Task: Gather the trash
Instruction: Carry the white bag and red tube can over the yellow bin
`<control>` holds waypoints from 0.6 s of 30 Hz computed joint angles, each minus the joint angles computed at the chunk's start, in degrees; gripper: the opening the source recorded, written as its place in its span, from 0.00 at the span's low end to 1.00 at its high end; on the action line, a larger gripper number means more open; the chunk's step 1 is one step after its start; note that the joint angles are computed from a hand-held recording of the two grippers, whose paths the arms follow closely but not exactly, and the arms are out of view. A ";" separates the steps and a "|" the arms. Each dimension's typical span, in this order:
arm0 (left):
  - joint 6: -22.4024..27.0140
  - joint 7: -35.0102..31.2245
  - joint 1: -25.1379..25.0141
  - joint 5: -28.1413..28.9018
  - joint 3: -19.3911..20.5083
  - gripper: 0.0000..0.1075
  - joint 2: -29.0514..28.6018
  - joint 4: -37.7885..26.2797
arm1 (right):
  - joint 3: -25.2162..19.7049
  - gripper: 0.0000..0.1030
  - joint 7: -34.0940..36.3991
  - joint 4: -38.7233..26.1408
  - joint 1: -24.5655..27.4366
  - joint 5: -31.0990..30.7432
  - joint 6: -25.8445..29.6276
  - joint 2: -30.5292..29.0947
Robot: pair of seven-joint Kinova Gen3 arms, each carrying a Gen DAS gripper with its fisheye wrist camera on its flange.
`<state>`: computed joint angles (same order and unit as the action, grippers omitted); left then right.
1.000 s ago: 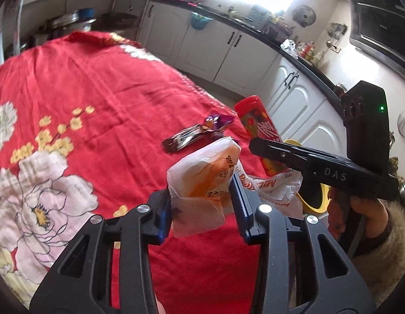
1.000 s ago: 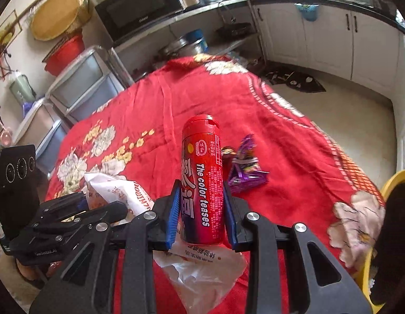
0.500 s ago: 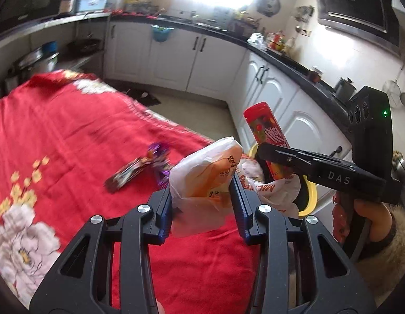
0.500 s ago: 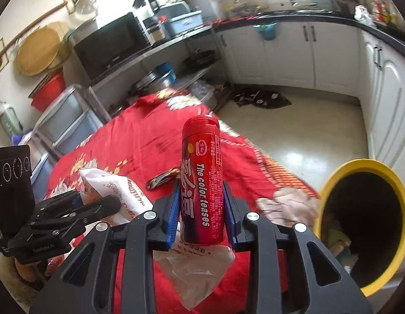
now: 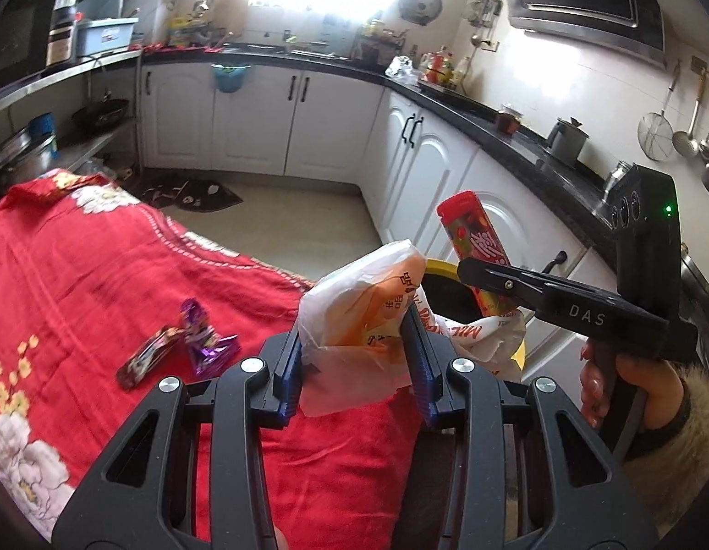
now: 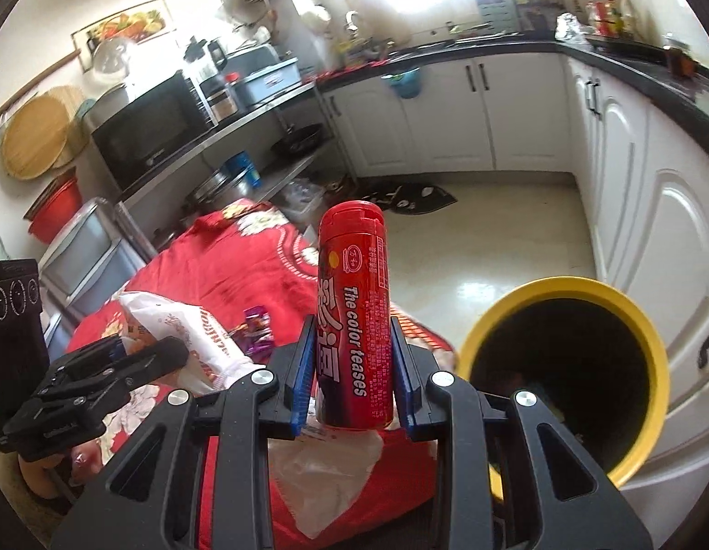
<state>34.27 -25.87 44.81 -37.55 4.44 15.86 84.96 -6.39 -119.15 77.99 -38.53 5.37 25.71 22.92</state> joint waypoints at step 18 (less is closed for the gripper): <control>2.38 -8.66 3.18 2.81 -1.61 0.29 7.04 -11.53 | 6.28 0.27 -14.28 11.56 -0.51 10.07 -5.21 -7.89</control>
